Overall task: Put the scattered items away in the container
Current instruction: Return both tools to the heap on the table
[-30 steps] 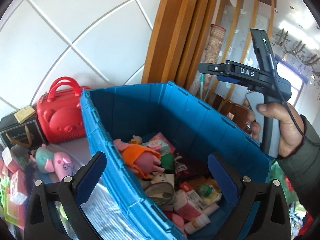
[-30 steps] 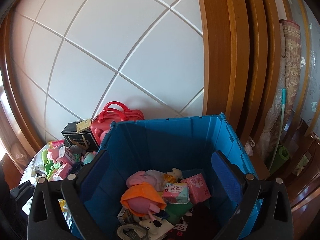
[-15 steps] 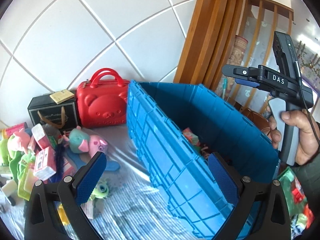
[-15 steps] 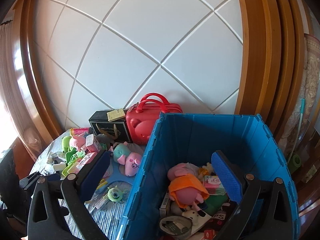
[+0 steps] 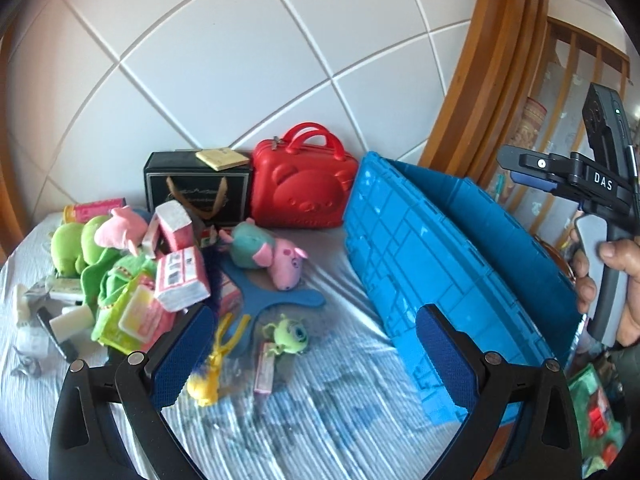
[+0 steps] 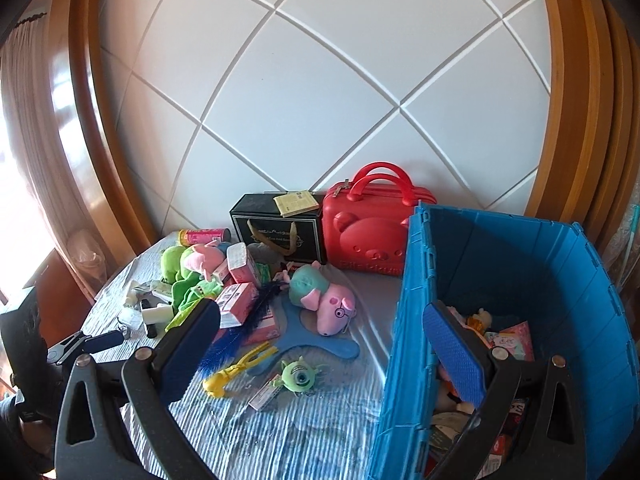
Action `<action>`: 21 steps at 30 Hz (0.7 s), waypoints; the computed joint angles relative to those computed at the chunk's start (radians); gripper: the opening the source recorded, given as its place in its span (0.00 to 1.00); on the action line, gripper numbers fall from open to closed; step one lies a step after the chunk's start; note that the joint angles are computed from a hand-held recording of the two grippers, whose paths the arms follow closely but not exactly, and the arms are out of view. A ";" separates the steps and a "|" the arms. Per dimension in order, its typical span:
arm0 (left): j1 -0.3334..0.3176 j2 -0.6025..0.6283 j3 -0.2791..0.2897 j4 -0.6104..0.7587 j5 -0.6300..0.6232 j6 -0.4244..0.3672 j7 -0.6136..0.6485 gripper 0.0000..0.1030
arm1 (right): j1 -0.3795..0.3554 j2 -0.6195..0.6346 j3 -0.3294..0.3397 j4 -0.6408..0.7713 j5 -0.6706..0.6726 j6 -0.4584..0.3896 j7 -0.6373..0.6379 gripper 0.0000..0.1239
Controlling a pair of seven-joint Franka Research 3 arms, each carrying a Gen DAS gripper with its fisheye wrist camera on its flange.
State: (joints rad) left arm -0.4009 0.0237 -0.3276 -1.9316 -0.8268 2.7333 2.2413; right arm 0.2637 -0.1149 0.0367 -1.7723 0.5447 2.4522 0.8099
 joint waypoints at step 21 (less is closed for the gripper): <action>0.173 0.051 0.090 -0.082 0.070 -0.017 0.087 1.00 | 0.091 0.002 0.089 -0.217 -0.232 0.119 0.296 0.83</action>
